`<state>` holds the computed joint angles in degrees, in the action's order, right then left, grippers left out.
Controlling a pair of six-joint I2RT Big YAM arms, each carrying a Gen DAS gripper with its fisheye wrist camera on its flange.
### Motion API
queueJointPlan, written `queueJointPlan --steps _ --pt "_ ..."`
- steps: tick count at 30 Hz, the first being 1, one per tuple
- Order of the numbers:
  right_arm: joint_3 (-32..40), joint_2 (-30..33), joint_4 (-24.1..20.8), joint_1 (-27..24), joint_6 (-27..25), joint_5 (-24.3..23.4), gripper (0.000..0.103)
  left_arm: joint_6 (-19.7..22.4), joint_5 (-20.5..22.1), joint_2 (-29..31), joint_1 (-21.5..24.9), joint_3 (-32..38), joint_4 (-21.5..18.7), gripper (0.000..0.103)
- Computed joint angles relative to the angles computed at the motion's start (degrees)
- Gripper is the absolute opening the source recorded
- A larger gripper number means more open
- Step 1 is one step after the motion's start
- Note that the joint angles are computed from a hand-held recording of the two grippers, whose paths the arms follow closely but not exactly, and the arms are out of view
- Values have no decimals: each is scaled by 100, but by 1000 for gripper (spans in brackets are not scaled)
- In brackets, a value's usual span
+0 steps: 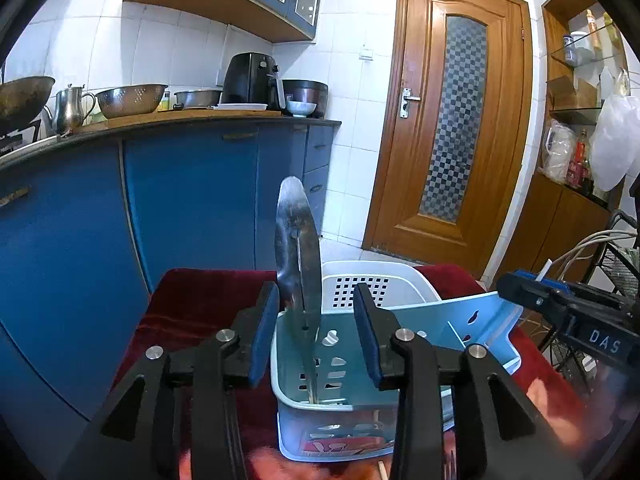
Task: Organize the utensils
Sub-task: 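Lower the knife into the blue box with the left tool while the right tool inserts its white utensil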
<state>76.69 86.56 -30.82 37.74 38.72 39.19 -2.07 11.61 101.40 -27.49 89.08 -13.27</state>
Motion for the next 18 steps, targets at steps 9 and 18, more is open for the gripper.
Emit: queueJointPlan --steps 9,18 --pt "-154 -370 57 212 8 492 39 149 208 -282 42 -51 -293 43" --pt "-140 -622 -347 526 300 796 40 288 211 -907 100 -521 -290 51"
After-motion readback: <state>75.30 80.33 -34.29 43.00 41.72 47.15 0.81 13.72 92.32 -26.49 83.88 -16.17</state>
